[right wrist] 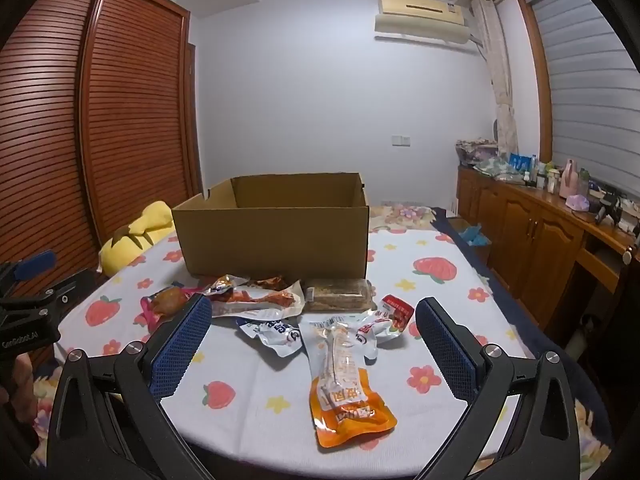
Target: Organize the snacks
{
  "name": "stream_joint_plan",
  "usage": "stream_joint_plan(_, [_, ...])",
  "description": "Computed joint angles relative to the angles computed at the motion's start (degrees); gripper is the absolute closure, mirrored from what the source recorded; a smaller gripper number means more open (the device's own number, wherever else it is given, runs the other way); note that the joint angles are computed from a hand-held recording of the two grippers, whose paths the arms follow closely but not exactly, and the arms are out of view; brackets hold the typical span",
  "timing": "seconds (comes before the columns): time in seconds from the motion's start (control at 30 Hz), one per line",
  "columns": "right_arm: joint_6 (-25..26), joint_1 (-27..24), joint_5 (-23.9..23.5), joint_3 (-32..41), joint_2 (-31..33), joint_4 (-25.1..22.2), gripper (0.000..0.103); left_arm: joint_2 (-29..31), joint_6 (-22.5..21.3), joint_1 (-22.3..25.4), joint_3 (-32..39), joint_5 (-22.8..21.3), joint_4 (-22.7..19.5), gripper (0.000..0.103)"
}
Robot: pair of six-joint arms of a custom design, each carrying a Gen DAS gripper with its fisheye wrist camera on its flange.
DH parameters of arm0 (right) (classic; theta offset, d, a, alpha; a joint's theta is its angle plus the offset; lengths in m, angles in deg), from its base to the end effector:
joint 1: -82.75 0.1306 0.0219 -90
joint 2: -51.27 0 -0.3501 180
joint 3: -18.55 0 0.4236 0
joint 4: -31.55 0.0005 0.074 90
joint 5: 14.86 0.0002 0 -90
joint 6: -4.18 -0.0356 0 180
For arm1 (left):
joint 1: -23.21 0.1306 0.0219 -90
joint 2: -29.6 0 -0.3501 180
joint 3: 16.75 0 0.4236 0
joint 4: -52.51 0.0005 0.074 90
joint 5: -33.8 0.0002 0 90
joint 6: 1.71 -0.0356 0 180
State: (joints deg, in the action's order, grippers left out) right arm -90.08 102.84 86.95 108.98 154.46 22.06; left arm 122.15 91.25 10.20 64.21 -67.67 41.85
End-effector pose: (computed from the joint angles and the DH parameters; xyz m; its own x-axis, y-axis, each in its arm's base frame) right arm 0.5808 0.2041 0.3365 -0.3664 -0.0566 -0.9287 -0.1315 0.9913 -0.0085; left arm 0.5404 -0.1181 0.3538 -0.3706 0.0337 -0.9282 0.0222 0.9994 0.0274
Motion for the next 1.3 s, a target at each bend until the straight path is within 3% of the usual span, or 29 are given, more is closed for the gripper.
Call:
stream_joint_plan(1.13, [0.98,-1.09,-0.74,-0.57,0.31,1.19,0.0,0.07,-0.19,0.6,0.26,0.59,-0.22,0.009])
stream_joint_plan(1.3, [0.42,-0.01,-0.64,0.15,-0.04,-1.13,0.0,0.64,-0.35,0.86,0.46,0.86,-0.56,0.009])
